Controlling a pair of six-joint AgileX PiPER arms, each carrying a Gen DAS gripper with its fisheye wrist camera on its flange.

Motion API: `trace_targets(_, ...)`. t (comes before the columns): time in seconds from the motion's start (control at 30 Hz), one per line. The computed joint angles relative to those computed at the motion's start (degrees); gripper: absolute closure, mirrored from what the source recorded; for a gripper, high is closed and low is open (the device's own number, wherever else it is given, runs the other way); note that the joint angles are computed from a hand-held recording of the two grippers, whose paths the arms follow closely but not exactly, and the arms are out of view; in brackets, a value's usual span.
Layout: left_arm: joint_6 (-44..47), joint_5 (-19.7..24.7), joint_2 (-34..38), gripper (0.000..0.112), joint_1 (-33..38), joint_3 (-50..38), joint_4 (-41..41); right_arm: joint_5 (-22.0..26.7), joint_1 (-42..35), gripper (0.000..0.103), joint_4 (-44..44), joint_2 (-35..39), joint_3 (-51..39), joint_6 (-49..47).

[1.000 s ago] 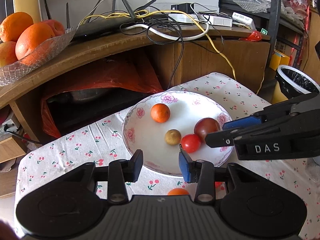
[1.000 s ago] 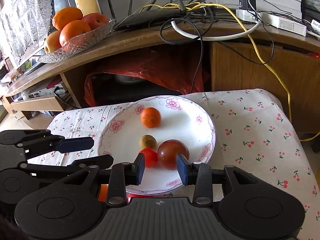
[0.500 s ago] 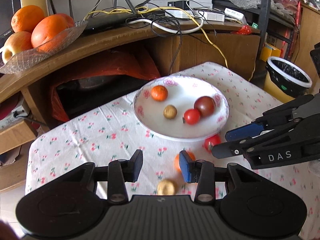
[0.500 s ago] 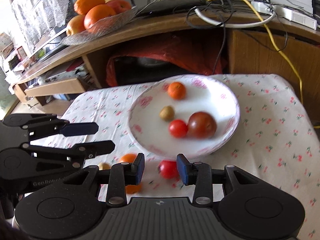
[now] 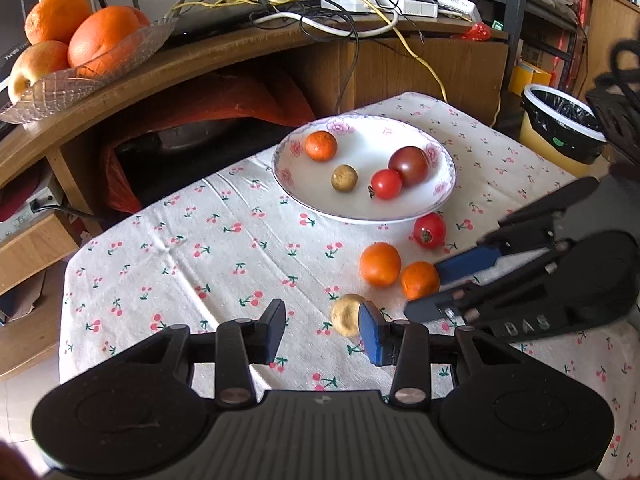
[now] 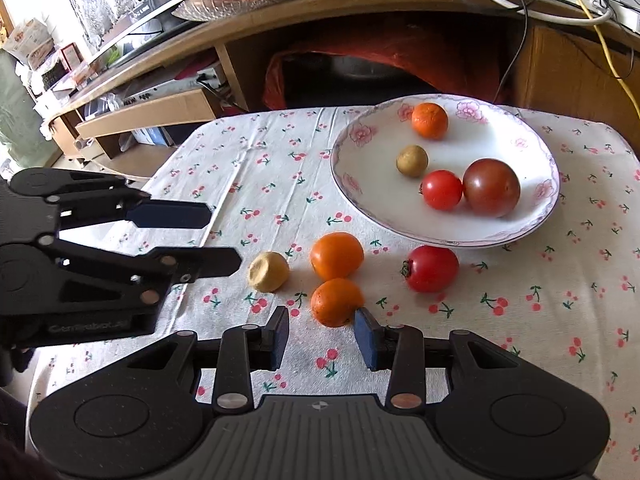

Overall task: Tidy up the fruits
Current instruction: 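Grasp the round brown fruit with the left gripper while the right gripper grasps a tangerine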

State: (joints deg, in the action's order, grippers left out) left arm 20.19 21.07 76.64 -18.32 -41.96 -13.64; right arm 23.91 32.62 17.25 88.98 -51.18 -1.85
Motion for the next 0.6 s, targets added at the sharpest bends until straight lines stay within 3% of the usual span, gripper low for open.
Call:
trace_targets(0.37, -0.41, -0.58, 3.05, 0.064, -2.13, -0.36, 0.35, -0.28, -1.50, 0.068, 2.92, 2.19, -1.06, -3.99)
trace_targets(0.6, -4.16, -2.08, 5.75, 0.064, -3.74, -1.16, 3.40, 2.20, -2.41, 0.079, 2.67, 1.47, -1.34, -4.38)
